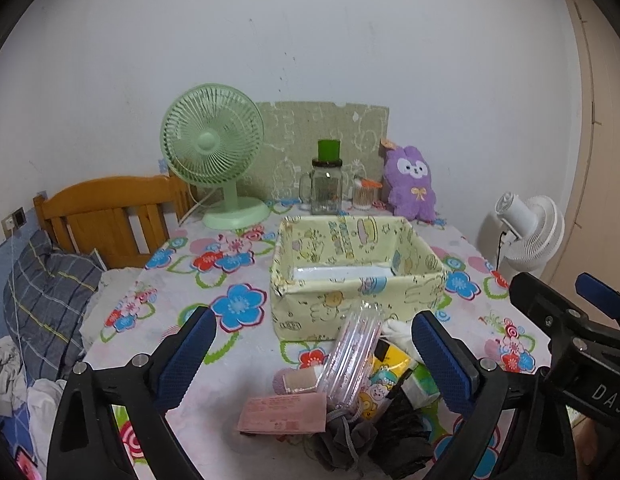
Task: Organize soft objects
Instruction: 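Grasp the clear straw bundle with the left tool while the right tool grasps the white cloth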
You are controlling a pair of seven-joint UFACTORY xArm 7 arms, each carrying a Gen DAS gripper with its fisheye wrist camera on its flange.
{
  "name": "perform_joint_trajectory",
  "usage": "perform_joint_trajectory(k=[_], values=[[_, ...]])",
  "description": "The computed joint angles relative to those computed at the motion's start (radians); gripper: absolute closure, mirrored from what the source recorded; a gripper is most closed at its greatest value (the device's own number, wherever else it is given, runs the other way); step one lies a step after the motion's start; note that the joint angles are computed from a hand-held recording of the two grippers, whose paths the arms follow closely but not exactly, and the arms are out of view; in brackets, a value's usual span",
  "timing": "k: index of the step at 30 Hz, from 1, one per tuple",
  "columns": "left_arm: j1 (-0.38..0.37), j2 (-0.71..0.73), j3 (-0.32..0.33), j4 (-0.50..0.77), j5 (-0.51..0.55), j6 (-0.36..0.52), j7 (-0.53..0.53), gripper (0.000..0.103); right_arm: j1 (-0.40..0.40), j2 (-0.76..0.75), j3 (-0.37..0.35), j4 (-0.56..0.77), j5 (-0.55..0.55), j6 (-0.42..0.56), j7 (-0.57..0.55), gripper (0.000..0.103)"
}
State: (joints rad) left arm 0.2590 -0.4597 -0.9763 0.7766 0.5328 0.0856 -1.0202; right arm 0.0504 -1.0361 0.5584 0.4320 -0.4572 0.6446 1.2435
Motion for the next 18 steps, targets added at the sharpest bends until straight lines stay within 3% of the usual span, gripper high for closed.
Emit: perform_joint_trajectory(k=[10,18], values=[[0.084,0.105,-0.09,0.038,0.056,0.003,-0.019,0.008,-0.017,0.061,-0.021,-0.033,-0.008,-0.094,-0.001,0.001],[0.185,0.231,-0.204,0.096,0.185,0.053,-0.077,0.014,-0.044,0.145,-0.037,-0.042,-0.009,-0.159,-0.003,0.003]])
